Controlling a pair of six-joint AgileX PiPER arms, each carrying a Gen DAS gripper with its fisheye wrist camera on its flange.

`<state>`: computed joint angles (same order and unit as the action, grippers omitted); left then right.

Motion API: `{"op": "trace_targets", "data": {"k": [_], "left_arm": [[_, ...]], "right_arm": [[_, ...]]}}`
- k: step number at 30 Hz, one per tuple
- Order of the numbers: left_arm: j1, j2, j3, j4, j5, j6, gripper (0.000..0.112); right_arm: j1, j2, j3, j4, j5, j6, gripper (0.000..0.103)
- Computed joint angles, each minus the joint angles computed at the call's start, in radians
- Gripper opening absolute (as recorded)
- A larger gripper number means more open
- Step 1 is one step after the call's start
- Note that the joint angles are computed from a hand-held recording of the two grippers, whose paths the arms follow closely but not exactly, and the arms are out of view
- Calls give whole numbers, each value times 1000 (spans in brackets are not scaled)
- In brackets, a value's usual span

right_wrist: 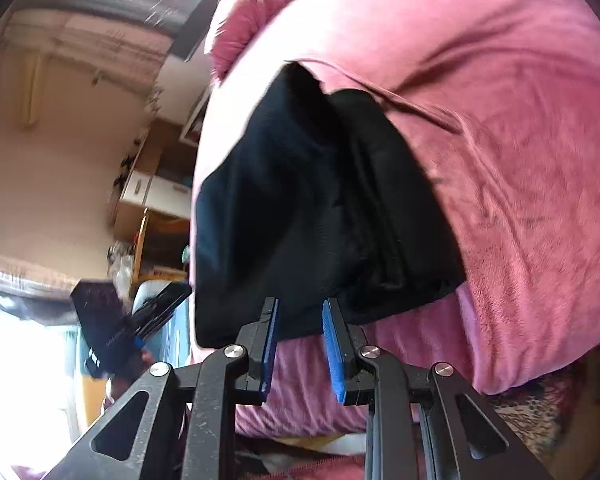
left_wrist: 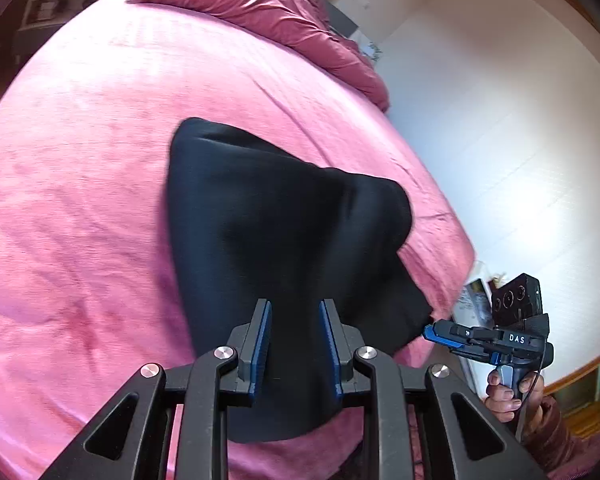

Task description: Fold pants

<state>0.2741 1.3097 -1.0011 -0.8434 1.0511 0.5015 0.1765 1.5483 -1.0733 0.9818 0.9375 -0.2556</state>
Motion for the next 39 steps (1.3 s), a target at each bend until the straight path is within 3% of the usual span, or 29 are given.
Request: {"op": "trace_targets", "data": {"k": [4, 5, 7, 9, 13, 15, 19, 22, 25, 27, 31, 37, 39], "left_arm": [[16, -26, 34, -6, 3, 16, 25], [39, -28, 15, -2, 32, 15, 25], [42, -41, 22, -4, 42, 22, 25], [75, -61, 18, -8, 82, 54, 25], [23, -64, 25, -18, 73, 67, 25], [-17, -50, 30, 9, 67, 47, 25], [-116, -29, 38, 78, 5, -35, 25], [-160, -43, 19, 138, -17, -81, 25], [-161, -66, 7, 147, -25, -79, 26], [-173, -72, -8, 170, -47, -96, 26], [-186, -49, -74, 201, -81, -125, 27], [-285, 11, -178, 323, -142, -255, 28], [-355, 24, -198, 444, -178, -366, 28]], "right_arm": [[21, 44, -5, 31, -63, 36, 24], [28, 49, -12, 16, -74, 52, 24], [48, 39, -22, -31, -103, 87, 12], [72, 6, -39, -96, -120, 125, 8], [74, -62, -79, -242, -65, 170, 7], [75, -36, -77, -304, -50, 213, 7], [58, 48, -38, -294, -95, 197, 7], [35, 57, -39, -254, -64, 152, 7], [14, 37, -72, -268, 13, 140, 15], [32, -3, -112, -382, 35, 194, 29], [100, -50, -227, -568, 28, 283, 29], [247, 141, -533, -677, -6, 334, 36], [287, 236, -660, -731, 19, 382, 36]]}}
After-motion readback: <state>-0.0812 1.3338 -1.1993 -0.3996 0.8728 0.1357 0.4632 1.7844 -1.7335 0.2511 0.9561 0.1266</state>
